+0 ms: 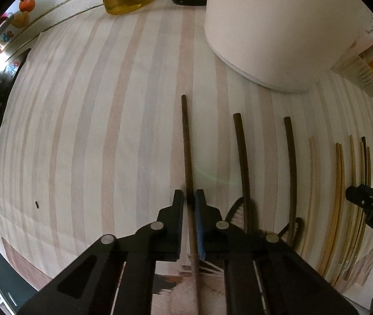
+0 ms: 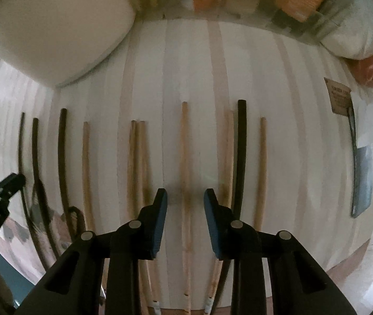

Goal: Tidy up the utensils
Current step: 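Lower both grippers over the chopsticks and close each on one chopstick, then lift the dark chopstick with left gripper while right lifts a light chopstick toward holder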

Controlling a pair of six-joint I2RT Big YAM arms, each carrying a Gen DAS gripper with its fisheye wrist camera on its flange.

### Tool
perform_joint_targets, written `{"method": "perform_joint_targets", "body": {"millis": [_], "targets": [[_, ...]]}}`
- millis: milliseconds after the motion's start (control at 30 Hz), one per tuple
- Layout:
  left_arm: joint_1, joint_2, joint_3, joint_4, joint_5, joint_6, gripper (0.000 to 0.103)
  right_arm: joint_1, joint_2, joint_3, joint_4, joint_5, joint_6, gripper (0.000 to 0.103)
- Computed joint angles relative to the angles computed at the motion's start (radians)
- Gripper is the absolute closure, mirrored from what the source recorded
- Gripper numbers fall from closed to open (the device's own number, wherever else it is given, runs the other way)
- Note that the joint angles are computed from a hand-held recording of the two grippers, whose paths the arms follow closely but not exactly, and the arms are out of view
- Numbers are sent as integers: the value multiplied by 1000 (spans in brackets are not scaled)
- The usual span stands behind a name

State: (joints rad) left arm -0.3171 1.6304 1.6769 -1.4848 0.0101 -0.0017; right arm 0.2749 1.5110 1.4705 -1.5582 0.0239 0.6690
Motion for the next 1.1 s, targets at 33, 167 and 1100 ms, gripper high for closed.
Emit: {"method": "perform_joint_targets", "body": {"millis": [33, 167, 1100], "targets": [[2, 6, 7, -3, 0, -1, 98, -2, 15, 13, -8, -7, -5, 72], [-9, 57, 77, -33, -11, -12, 98, -11, 56, 61, -45, -25, -28, 73], [-36, -15, 131, -58, -102, -67, 99, -44, -121, 14, 142, -72, -18, 96]]}}
